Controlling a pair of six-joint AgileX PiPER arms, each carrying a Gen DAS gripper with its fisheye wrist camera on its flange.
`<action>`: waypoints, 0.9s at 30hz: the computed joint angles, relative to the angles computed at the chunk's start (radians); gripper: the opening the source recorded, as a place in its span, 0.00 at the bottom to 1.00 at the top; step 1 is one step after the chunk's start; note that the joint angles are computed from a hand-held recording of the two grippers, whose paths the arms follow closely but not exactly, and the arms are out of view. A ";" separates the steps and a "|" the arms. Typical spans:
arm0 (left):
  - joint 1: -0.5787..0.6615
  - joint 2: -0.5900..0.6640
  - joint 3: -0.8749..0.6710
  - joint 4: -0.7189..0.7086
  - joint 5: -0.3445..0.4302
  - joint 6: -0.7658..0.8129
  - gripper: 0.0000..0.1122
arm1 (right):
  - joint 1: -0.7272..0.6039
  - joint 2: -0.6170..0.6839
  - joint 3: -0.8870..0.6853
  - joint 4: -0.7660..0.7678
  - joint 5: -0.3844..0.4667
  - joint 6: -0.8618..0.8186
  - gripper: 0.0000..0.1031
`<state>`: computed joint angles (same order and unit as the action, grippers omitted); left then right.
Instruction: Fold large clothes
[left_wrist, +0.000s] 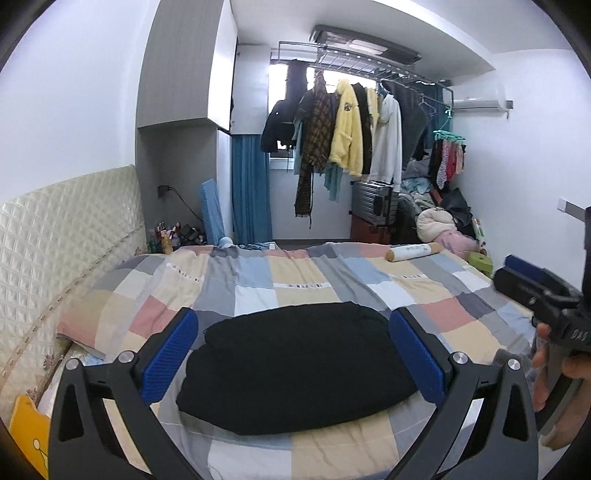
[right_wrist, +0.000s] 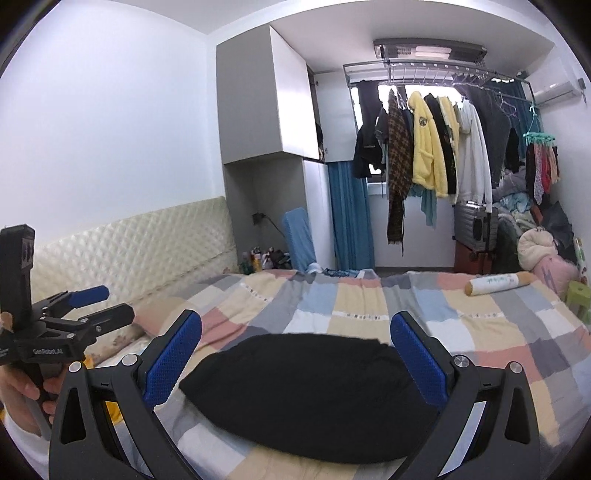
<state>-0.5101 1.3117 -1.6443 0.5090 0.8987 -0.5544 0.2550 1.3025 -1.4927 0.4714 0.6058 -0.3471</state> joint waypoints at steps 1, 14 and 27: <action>-0.027 -0.013 0.034 0.037 -0.004 -0.038 0.91 | 0.006 -0.016 0.028 0.000 -0.010 0.002 1.00; -0.157 -0.104 0.315 0.197 -0.007 -0.369 0.91 | 0.085 -0.160 0.407 -0.086 -0.184 0.123 1.00; -0.099 -0.103 0.503 0.165 -0.141 -0.478 0.91 | 0.139 -0.173 0.565 -0.326 -0.295 0.352 1.00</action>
<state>-0.6092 1.2086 -1.1410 0.6739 0.7579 -1.0322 0.3938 1.1296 -0.9281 0.1458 0.3108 0.0052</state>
